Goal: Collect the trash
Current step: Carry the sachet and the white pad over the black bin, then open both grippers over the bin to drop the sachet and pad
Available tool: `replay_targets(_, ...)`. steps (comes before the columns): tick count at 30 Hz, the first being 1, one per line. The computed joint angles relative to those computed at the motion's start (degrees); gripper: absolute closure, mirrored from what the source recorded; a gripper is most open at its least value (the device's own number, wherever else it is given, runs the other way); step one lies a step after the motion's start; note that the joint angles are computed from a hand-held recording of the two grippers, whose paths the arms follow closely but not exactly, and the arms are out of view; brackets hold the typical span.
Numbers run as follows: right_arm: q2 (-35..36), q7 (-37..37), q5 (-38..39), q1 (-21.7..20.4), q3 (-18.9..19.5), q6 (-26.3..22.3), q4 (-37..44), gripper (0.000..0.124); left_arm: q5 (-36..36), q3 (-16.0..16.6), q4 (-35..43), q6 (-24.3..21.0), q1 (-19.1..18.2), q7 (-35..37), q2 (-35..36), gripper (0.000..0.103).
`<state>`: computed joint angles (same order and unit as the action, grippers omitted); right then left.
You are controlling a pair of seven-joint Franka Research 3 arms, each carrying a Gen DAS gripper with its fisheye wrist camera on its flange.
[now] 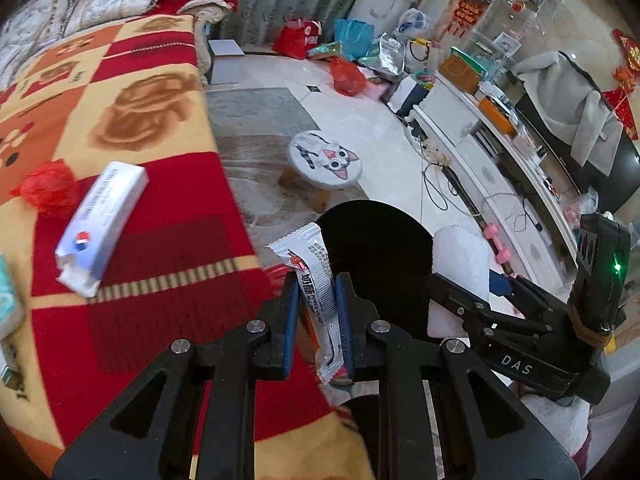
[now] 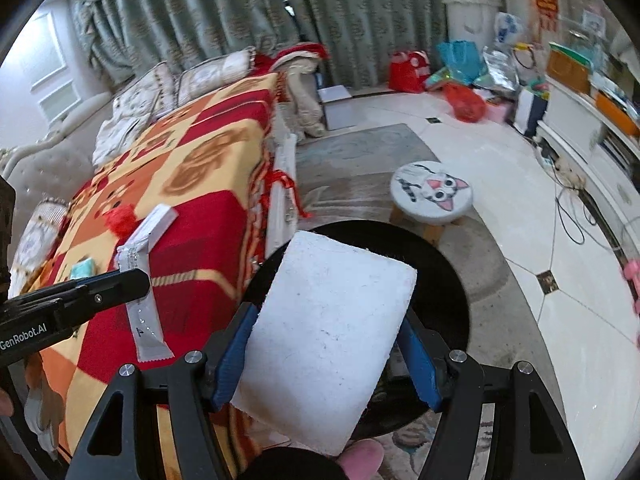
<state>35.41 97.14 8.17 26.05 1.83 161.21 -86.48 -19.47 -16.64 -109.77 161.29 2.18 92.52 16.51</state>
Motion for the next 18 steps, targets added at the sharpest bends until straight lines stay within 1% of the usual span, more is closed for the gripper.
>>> replay_targets(7, 0.85, -0.29, 1.4, -1.49, 0.37, 0.29, 0.4, 0.056, 1.35, -0.57, 4.17, -1.32, -0.77, -1.7, 3.85, 0.087)
replay_targets(12, 1.33, -0.28, 3.59, -2.75, 1.41, 1.11, 0.73, 0.053, 0.8, -1.97, 5.71, -1.1, -0.05, -1.46, 5.54, 0.087)
replay_targets(14, 1.31, -0.47, 4.17, -2.92, 1.59, 1.54, 0.6, 0.048, -0.46, -3.16, 6.04, -0.87, 0.92, -0.23, 6.04, 0.087)
replay_targets(17, 1.06, 0.01, 4.2, -2.54, 1.05, 2.26, 0.13, 0.042, -3.87, -5.85, 6.21, -0.22, 3.04, 3.52, 6.6, 0.086)
replay_targets(18, 0.94, 0.0, 4.38, -2.61, 1.13, 2.6, -0.13, 0.041, -4.25, -6.01, 6.16, -0.11, 3.13, 4.19, 6.58, 0.085)
